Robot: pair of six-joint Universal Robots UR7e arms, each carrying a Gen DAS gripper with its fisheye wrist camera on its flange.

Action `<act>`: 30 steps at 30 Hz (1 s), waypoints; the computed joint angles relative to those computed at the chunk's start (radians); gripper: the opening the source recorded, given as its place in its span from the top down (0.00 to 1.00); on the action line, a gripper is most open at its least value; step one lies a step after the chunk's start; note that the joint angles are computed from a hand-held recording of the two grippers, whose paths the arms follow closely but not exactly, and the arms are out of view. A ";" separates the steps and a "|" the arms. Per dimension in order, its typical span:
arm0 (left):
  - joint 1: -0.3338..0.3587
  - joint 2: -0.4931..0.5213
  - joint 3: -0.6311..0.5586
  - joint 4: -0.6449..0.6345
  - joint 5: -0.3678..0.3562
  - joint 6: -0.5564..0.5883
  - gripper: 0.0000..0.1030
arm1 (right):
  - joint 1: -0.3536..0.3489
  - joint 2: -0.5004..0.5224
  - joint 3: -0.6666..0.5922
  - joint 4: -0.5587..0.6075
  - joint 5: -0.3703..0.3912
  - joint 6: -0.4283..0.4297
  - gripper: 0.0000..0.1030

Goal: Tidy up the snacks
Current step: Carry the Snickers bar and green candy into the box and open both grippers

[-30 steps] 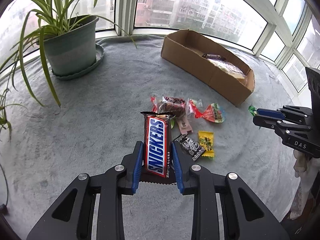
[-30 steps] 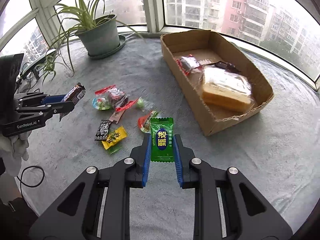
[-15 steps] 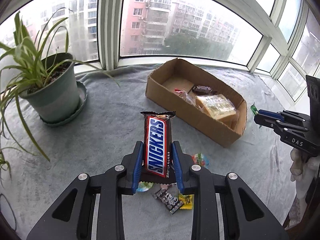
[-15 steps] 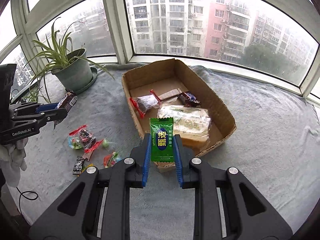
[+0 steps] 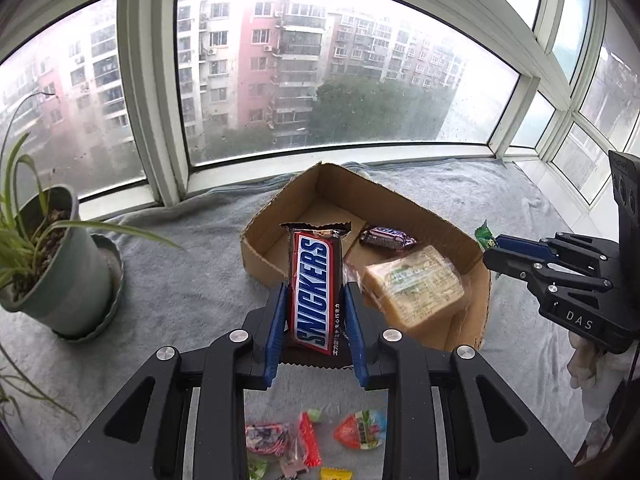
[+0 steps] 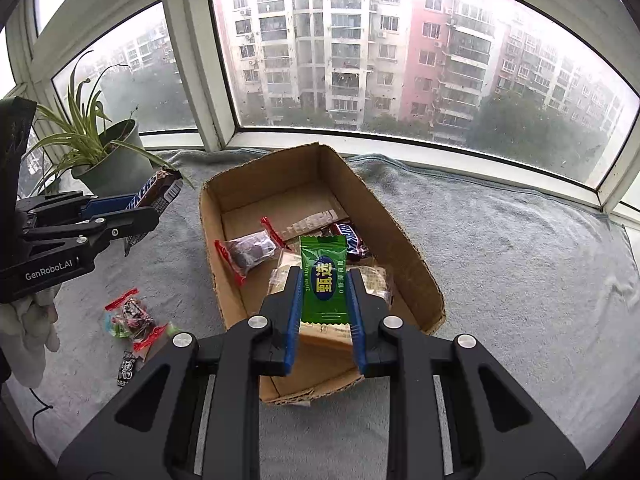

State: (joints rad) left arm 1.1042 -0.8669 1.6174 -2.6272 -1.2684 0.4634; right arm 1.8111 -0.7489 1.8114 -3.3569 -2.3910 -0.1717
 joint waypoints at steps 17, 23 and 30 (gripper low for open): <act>0.003 0.153 -0.149 0.053 0.004 -0.032 0.74 | -0.093 0.078 -0.137 0.069 0.048 -0.019 0.78; 0.008 0.172 -0.165 0.059 0.006 -0.035 0.74 | -0.104 0.095 -0.157 0.084 0.047 -0.019 0.78; 0.008 0.168 -0.161 0.065 -0.004 -0.038 0.73 | -0.099 0.091 -0.144 0.059 0.026 -0.014 0.56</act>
State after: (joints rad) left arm 1.1125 -0.6991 1.4559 -2.5626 -1.2728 0.4258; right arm 1.7119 -0.6578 1.6678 -3.2977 -2.3645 -0.1853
